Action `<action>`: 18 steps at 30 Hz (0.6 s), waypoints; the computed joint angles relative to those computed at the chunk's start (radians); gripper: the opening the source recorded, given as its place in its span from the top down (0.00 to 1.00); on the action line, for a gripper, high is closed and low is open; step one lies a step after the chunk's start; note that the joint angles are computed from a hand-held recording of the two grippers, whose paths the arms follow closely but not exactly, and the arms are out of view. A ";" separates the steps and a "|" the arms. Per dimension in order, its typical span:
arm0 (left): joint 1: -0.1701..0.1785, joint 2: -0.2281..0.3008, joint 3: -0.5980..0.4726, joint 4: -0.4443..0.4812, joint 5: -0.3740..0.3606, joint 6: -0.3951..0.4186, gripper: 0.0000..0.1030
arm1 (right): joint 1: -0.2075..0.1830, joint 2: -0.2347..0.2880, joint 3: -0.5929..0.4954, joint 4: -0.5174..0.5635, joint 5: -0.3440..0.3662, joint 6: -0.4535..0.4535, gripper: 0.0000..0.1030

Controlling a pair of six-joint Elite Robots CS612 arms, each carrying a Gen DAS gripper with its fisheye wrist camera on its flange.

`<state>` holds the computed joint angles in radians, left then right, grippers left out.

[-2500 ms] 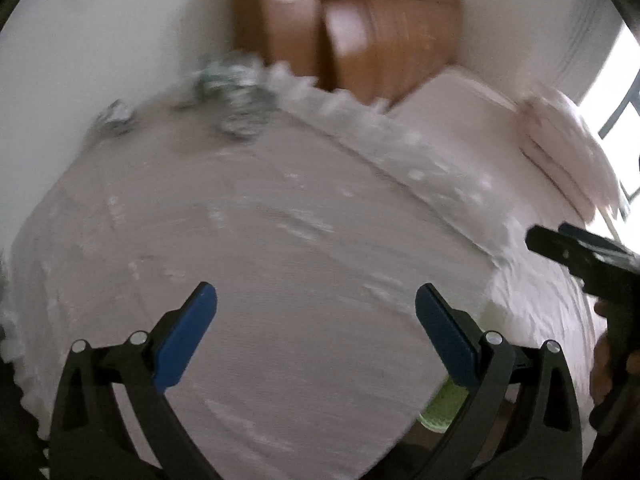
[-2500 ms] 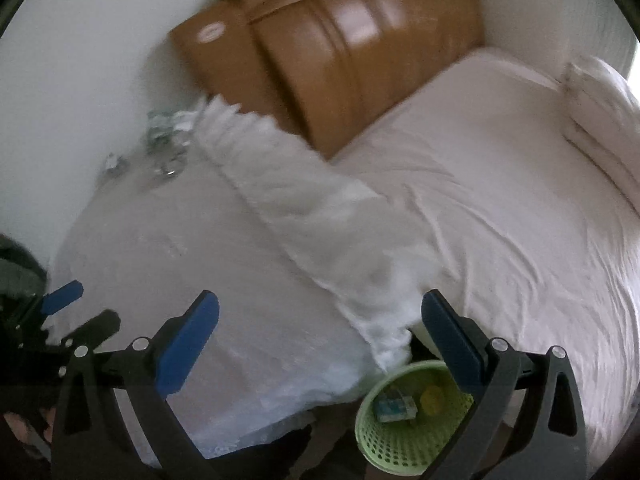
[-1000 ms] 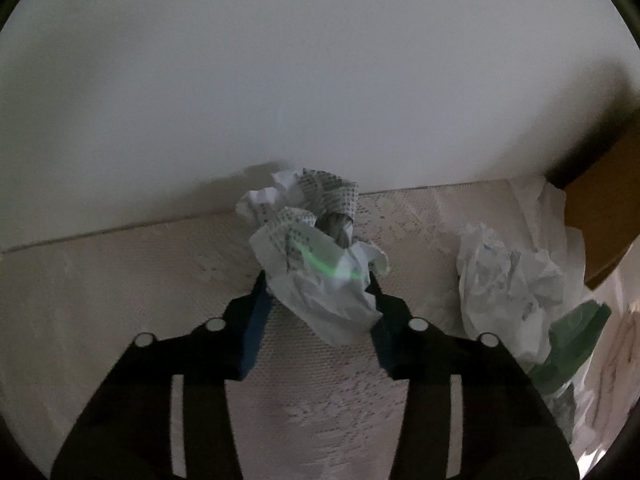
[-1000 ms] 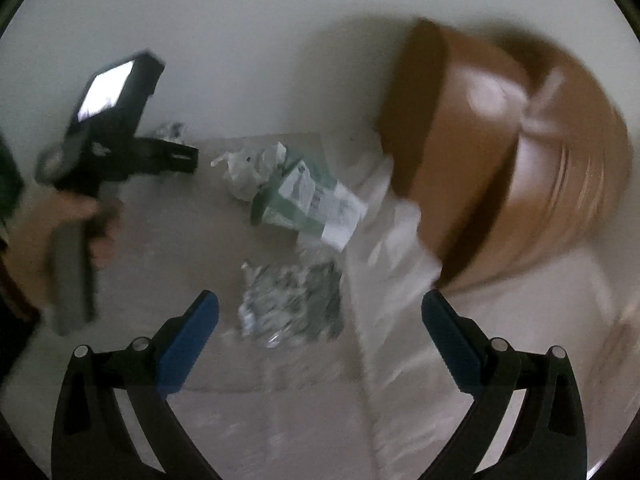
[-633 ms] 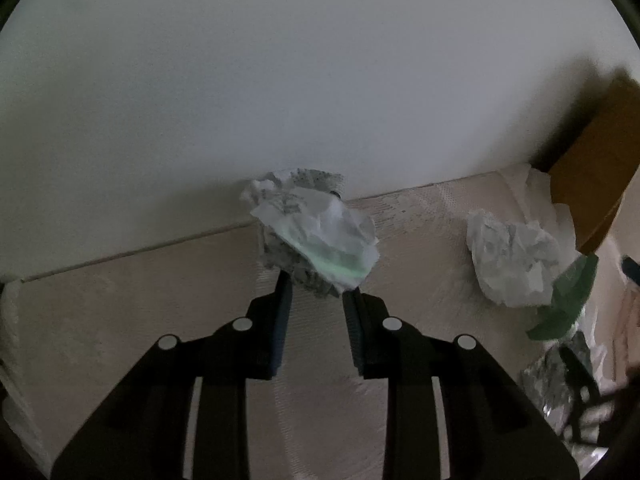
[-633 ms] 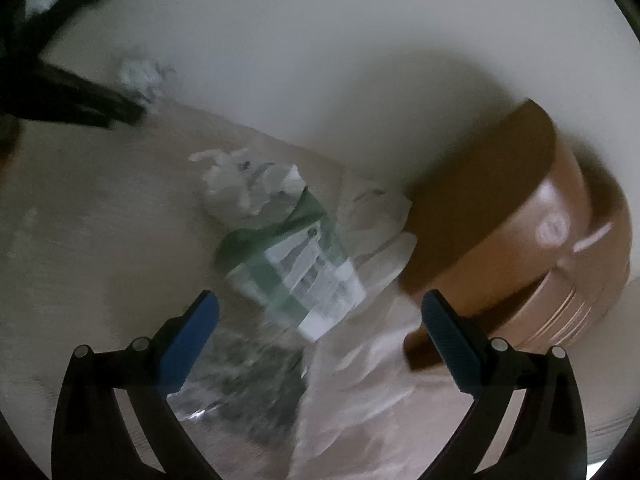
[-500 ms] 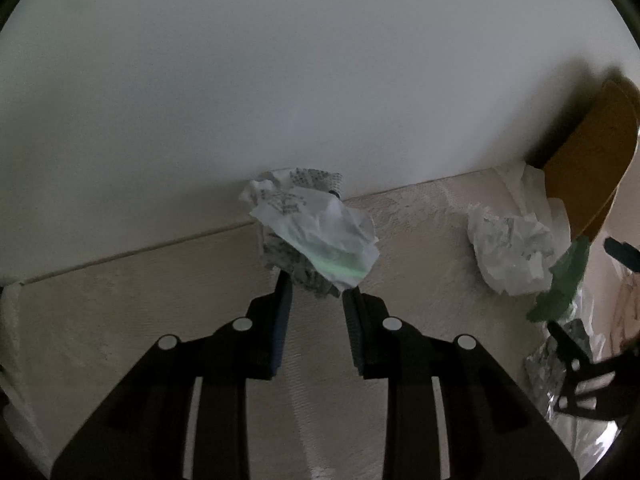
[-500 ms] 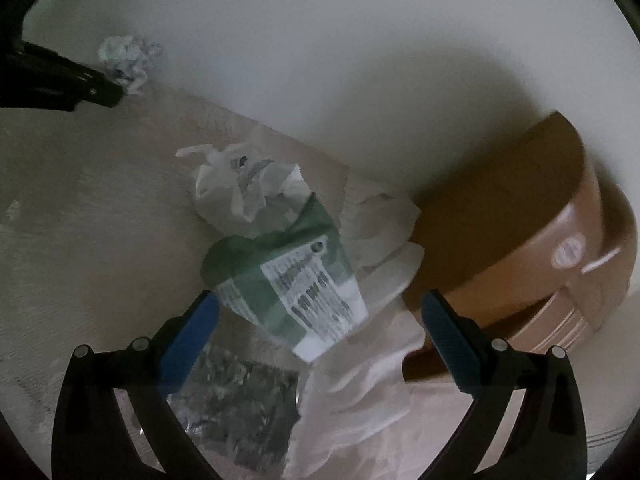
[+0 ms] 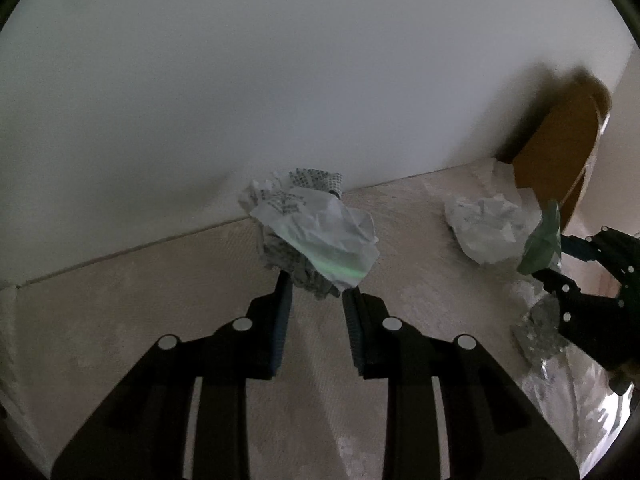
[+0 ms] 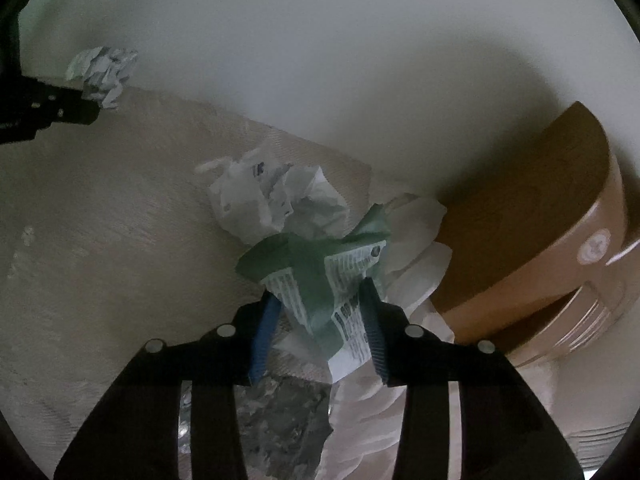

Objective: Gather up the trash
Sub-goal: 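Grasp the crumpled white paper with the left gripper while the right gripper grasps the green wrapper, then carry the paper and green wrapper to the wastebasket and release them inside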

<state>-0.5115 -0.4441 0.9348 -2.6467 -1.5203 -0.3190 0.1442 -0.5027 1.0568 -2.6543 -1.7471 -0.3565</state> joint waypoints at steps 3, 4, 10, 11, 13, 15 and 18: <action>0.002 -0.034 0.061 -0.045 -0.011 -0.003 0.75 | -0.005 -0.023 0.031 -0.029 0.028 0.040 0.61; 0.004 -0.057 0.099 -0.068 -0.015 -0.001 0.75 | -0.005 -0.030 0.041 -0.038 0.034 0.051 0.61; -0.010 -0.141 0.241 -0.155 0.003 0.019 0.75 | -0.018 -0.115 0.169 -0.133 0.135 0.190 0.61; -0.013 -0.158 0.269 -0.164 0.002 0.017 0.75 | -0.020 -0.135 0.202 -0.151 0.157 0.223 0.61; -0.019 -0.191 0.324 -0.169 0.002 0.010 0.75 | -0.021 -0.158 0.244 -0.173 0.187 0.265 0.61; -0.030 -0.219 0.372 -0.169 0.013 0.023 0.75 | -0.021 -0.182 0.287 -0.186 0.214 0.307 0.61; -0.050 -0.247 0.425 -0.161 0.037 0.036 0.75 | -0.014 -0.232 0.390 -0.220 0.252 0.390 0.61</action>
<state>-0.5616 -0.6912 1.3602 -2.8079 -1.4832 -0.2833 0.1306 -0.7350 1.4466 -2.8743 -1.4951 0.0335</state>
